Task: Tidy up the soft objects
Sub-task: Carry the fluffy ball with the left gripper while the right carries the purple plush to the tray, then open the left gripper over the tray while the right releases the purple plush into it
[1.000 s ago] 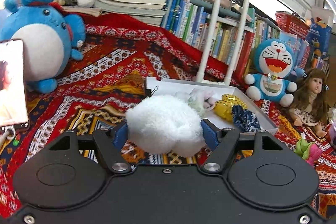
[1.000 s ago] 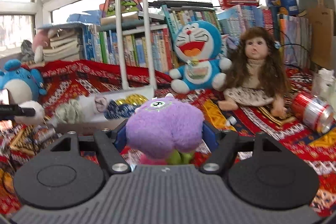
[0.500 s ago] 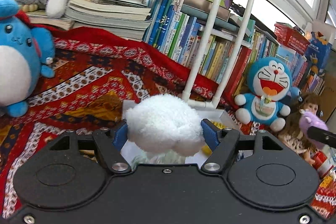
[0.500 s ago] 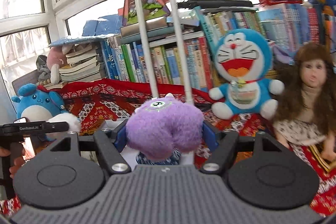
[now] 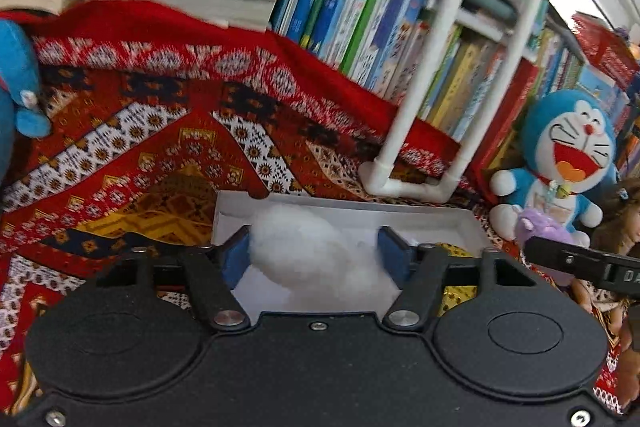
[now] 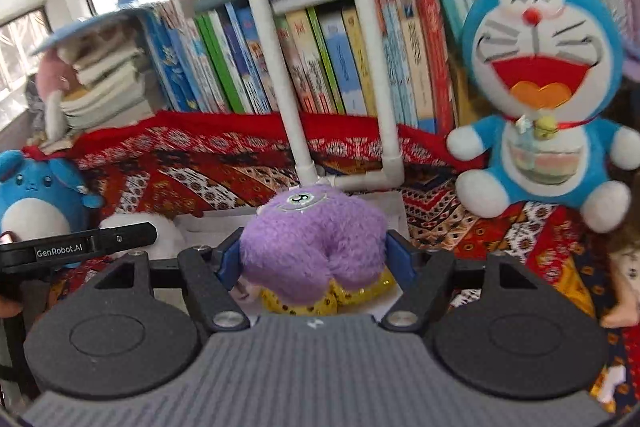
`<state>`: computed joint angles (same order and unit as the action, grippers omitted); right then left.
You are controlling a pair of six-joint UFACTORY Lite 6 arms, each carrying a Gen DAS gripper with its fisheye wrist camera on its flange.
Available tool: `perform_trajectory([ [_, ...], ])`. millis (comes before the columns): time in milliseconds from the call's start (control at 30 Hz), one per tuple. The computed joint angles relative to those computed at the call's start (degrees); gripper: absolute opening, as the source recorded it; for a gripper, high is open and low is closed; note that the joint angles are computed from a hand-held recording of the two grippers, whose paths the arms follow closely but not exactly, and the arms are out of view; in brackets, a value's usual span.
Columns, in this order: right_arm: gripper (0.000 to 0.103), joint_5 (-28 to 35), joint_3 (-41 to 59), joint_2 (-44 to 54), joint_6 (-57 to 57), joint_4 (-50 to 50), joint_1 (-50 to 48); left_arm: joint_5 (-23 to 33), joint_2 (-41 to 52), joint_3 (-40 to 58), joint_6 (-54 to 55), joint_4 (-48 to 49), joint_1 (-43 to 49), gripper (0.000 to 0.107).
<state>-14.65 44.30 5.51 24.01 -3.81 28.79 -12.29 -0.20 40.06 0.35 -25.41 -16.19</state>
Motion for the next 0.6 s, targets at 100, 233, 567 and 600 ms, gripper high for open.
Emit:
perform_trajectory([
  [100,0.074,0.15,6.47,7.79,3.07,-3.69,-0.55,-0.80,4.89,2.54,-13.81,14.47,2.24,0.057],
  [233,0.073,1.26,13.63,15.34,8.57,-9.43,-0.58,-1.28,9.91,5.60,-18.98,21.69,3.66,0.056],
  [567,0.075,6.25,24.59,25.85,23.58,-27.35,1.51,-1.19,13.51,8.57,-26.14,30.90,3.78,0.055],
  [600,0.076,6.71,24.16,25.07,26.11,-29.92,1.50,-0.15,13.06,8.85,-25.03,30.19,3.53,0.057],
])
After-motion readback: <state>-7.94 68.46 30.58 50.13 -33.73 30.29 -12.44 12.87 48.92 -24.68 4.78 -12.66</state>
